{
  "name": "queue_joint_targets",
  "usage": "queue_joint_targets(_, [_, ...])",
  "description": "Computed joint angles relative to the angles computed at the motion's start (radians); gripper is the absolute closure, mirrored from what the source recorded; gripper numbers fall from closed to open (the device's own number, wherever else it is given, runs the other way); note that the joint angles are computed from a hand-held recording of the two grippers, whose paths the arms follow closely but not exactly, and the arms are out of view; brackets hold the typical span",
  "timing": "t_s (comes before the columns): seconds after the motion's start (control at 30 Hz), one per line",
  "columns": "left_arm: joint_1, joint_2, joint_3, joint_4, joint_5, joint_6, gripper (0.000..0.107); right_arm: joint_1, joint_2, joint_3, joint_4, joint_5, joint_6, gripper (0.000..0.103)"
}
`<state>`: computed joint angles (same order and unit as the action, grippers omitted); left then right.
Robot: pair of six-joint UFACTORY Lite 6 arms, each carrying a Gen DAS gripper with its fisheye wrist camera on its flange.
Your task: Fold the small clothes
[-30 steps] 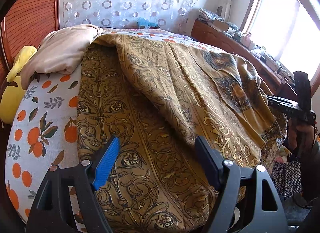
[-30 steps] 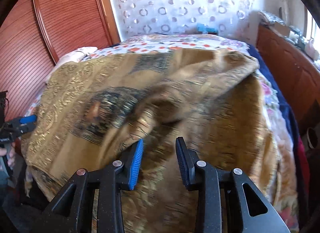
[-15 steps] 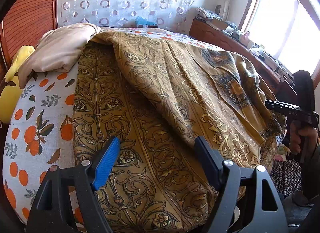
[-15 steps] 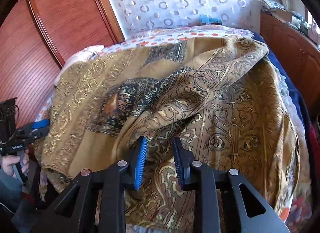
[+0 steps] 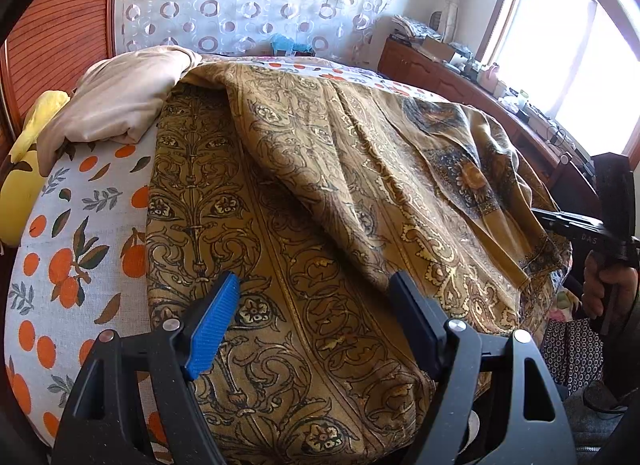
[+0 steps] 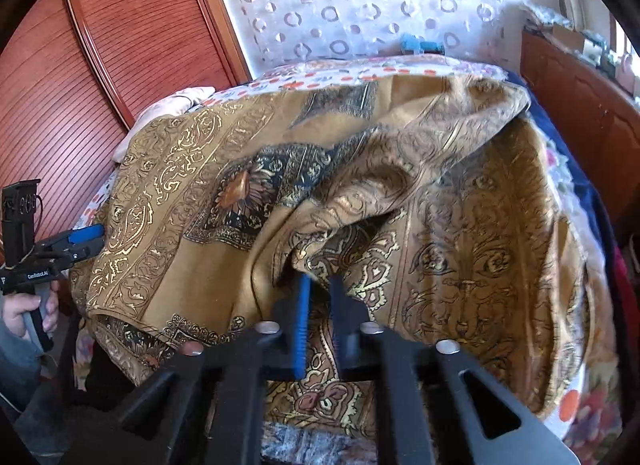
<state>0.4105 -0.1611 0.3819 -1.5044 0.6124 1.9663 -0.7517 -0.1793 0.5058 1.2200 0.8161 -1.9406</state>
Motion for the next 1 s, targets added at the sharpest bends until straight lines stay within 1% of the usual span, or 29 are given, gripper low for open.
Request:
queue_joint_targets(0.03, [0.0, 0.0, 0.0, -0.001, 0.0, 0.003, 0.029, -0.01, 0.008, 0.001, -0.005, 0.026, -0.013, 0.101])
queue_joint_targets(0.1, [0.0, -0.003, -0.004, -0.004, 0.0, 0.006, 0.029, -0.04, -0.015, -0.012, -0.019, 0.074, -0.034, 0.102])
queue_joint_targets(0.2, [0.002, -0.006, -0.008, -0.008, 0.005, 0.011, 0.029, -0.163, -0.119, -0.047, -0.07, 0.161, -0.049, 0.103])
queue_joint_targets(0.3, [0.012, -0.005, -0.01, -0.012, 0.016, 0.02, 0.029, -0.38, -0.217, -0.048, -0.16, 0.326, -0.065, 0.103])
queue_joint_targets(0.37, [0.019, -0.011, -0.016, -0.014, 0.021, 0.027, 0.029, -0.556, -0.271, -0.04, -0.214, 0.439, -0.116, 0.103])
queue_joint_targets(0.43, [0.03, -0.015, -0.022, -0.012, 0.029, 0.035, 0.029, -0.702, -0.304, -0.03, -0.263, 0.512, -0.168, 0.103])
queue_joint_targets(0.47, [0.032, -0.017, -0.024, -0.012, 0.032, 0.034, 0.029, -0.756, -0.302, -0.02, -0.287, 0.523, -0.187, 0.103])
queue_joint_targets(0.53, [0.042, -0.018, -0.025, -0.009, 0.041, 0.032, 0.029, -0.82, -0.31, -0.023, -0.328, 0.512, -0.193, 0.103])
queue_joint_targets(0.67, [0.061, -0.042, -0.03, -0.008, 0.053, 0.023, 0.029, -0.823, -0.357, -0.08, -0.336, 0.424, -0.186, 0.103])
queue_joint_targets(0.77, [0.072, -0.065, -0.031, -0.028, 0.039, 0.03, 0.029, -0.793, -0.424, -0.109, -0.328, 0.422, -0.147, 0.103])
queue_joint_targets(0.83, [0.073, -0.048, -0.011, -0.038, 0.023, 0.035, 0.03, -0.778, -0.423, -0.107, -0.307, 0.431, -0.148, 0.102])
queue_joint_targets(0.87, [0.065, -0.039, 0.001, -0.033, 0.014, 0.027, 0.039, -0.753, -0.418, -0.109, -0.293, 0.413, -0.134, 0.102])
queue_joint_targets(0.9, [0.053, -0.024, 0.015, -0.037, -0.001, 0.029, 0.044, -0.726, -0.41, -0.104, -0.28, 0.403, -0.119, 0.102])
queue_joint_targets(0.97, [0.026, 0.01, 0.043, -0.047, -0.025, 0.037, 0.057, -0.666, -0.382, -0.112, -0.241, 0.366, -0.124, 0.102])
queue_joint_targets(1.0, [-0.001, 0.035, 0.063, -0.052, -0.05, 0.039, 0.06, -0.63, -0.382, -0.118, -0.226, 0.342, -0.112, 0.102])
